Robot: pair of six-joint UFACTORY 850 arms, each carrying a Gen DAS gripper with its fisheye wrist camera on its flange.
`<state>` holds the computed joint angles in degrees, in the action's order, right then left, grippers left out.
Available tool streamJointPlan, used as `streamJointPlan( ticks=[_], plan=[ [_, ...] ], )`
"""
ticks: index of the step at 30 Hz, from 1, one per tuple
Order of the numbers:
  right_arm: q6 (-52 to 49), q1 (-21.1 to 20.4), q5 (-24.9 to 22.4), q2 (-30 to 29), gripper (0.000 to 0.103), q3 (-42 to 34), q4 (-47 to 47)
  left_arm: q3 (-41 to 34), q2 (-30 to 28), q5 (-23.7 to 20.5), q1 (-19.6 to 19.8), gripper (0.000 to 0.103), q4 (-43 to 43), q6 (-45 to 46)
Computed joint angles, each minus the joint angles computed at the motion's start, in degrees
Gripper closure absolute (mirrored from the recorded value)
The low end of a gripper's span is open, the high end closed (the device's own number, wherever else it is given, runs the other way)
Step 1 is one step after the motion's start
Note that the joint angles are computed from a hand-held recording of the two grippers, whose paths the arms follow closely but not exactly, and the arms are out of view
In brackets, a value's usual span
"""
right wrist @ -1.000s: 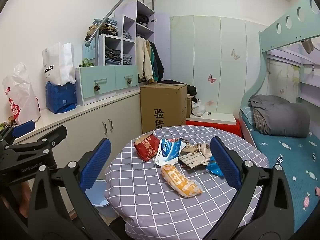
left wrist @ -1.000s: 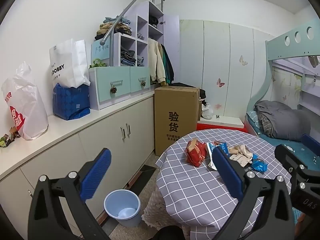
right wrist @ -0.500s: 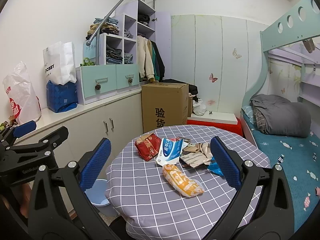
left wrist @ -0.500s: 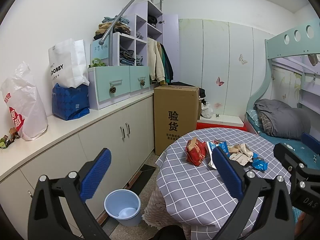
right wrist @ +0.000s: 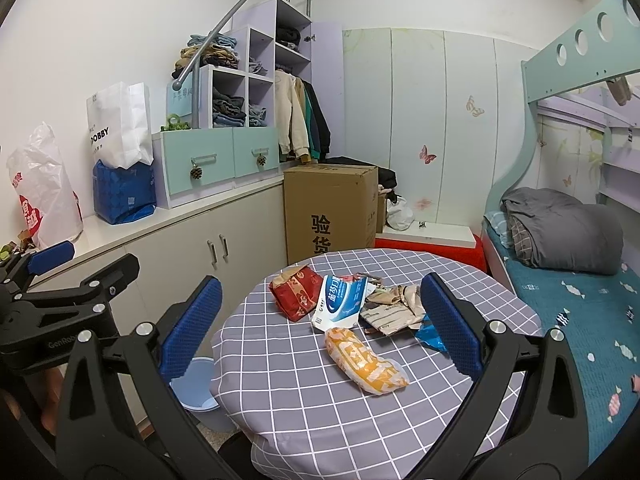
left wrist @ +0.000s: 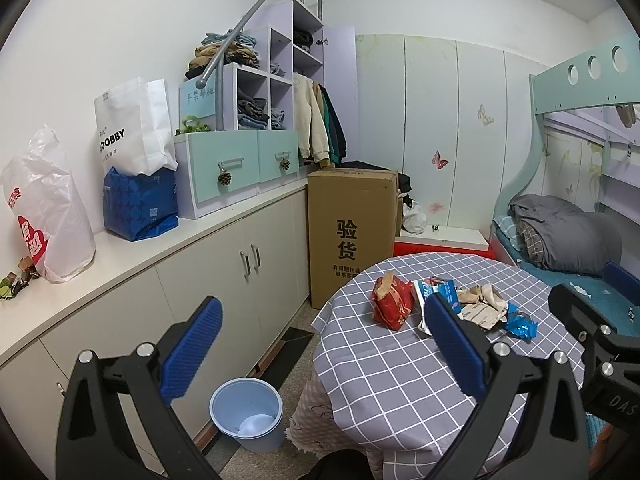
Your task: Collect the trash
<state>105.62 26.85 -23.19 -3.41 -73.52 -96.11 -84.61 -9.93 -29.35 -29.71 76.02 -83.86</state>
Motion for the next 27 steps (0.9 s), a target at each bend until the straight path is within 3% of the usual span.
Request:
streamJointPlan(
  ticks=[27],
  plan=[
    [2.7,-1.5,1.8,-0.1,0.006,1.3,-2.4,-1.9,-2.0,-1.0,-0.8,0.004,-3.6,4.3]
  ],
)
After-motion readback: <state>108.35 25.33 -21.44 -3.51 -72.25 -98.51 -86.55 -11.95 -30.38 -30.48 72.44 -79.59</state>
